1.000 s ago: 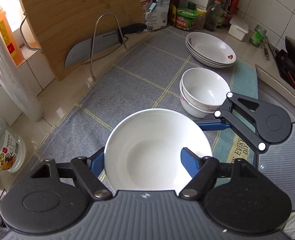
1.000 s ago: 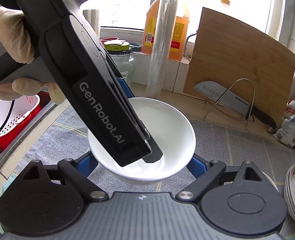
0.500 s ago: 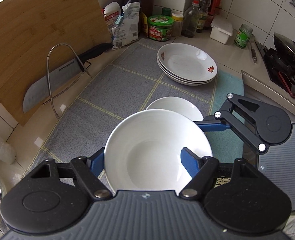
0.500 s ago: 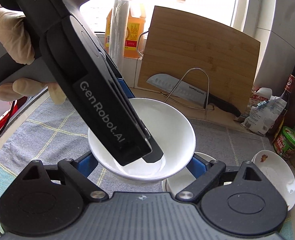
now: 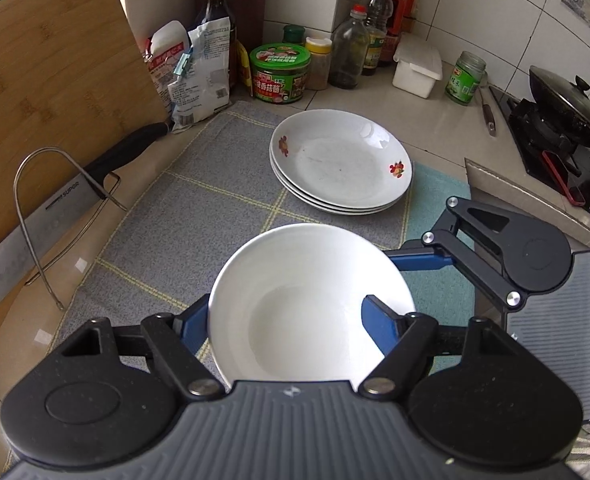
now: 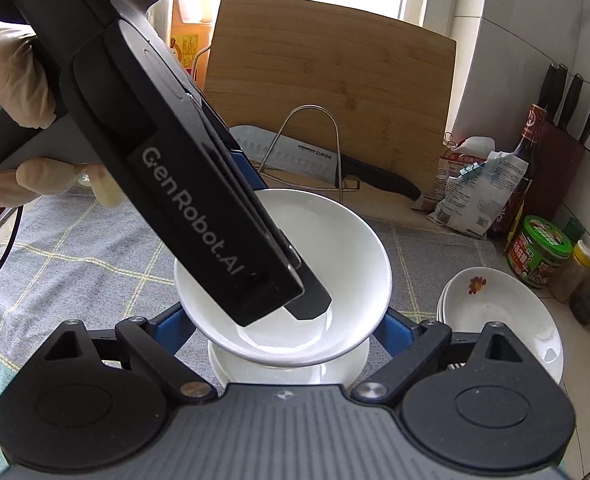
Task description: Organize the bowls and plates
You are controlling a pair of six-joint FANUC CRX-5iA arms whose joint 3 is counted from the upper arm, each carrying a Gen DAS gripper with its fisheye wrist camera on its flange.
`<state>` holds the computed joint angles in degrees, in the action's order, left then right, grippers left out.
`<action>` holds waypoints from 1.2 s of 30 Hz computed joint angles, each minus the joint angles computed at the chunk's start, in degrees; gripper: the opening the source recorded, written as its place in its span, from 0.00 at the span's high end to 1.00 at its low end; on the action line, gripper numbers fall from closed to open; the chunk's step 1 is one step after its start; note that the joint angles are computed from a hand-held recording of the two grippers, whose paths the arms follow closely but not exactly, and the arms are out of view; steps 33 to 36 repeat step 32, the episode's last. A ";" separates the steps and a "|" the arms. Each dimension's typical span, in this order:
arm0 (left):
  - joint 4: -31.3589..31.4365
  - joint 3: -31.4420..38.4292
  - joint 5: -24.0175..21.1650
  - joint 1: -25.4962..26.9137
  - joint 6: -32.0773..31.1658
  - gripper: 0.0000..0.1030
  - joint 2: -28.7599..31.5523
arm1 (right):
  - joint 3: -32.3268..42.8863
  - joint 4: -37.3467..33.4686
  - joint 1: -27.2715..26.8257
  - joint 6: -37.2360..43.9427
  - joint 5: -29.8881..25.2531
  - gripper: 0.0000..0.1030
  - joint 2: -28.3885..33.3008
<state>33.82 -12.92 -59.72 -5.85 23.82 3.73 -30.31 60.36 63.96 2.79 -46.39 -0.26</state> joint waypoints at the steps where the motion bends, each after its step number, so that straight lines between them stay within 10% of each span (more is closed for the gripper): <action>1: -0.06 0.19 0.12 -0.29 0.20 0.25 0.39 | -0.22 -0.26 -0.23 -0.02 0.25 0.07 -0.13; 36: 1.92 -1.06 1.95 -0.86 0.41 0.25 3.32 | -1.82 -2.08 -2.32 -2.21 5.00 0.07 0.04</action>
